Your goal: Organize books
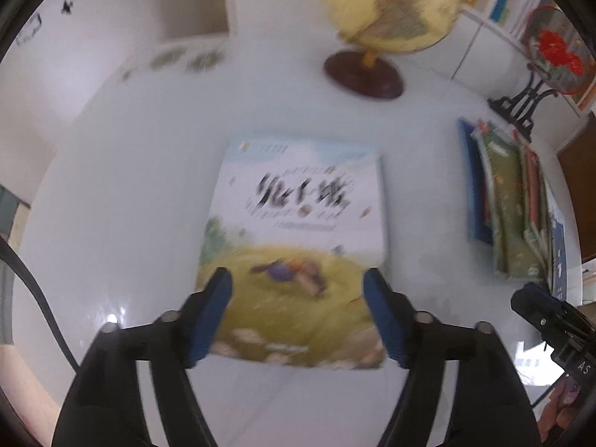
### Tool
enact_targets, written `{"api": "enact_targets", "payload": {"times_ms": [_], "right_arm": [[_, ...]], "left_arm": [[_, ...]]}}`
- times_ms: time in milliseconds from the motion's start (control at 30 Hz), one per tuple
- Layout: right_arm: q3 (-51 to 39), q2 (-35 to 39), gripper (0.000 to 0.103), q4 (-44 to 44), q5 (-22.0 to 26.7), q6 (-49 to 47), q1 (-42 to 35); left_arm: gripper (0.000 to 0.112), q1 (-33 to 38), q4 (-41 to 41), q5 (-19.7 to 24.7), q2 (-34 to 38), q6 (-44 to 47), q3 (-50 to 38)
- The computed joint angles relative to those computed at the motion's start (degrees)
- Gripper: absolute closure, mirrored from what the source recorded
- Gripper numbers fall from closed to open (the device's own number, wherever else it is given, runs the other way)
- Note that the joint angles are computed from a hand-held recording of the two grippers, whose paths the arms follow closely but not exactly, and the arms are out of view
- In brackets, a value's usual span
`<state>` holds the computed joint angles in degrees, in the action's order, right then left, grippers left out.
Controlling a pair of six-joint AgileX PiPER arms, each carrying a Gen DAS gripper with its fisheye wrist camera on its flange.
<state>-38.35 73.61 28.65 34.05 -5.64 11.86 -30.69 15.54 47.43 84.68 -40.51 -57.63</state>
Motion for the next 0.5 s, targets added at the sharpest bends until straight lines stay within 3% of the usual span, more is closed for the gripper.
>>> {"api": "enact_targets", "payload": {"times_ms": [200, 367, 500], "right_arm": [[3.37, -7.19, 0.051, 2.34, 4.69, -10.61, -13.03], [5.38, -9.6, 0.051, 9.11, 13.33, -28.14, -33.47], [5.34, -8.8, 0.051, 10.0, 17.59, -38.1, -47.51]], "left_arm": [[0.035, -9.79, 4.18, 4.36, 5.95, -5.4, -8.56], [0.035, -16.09, 3.28, 6.24, 10.41, -7.51, -14.61], [0.035, -20.63, -0.56, 5.99, 14.98, -7.97, -19.57]]}}
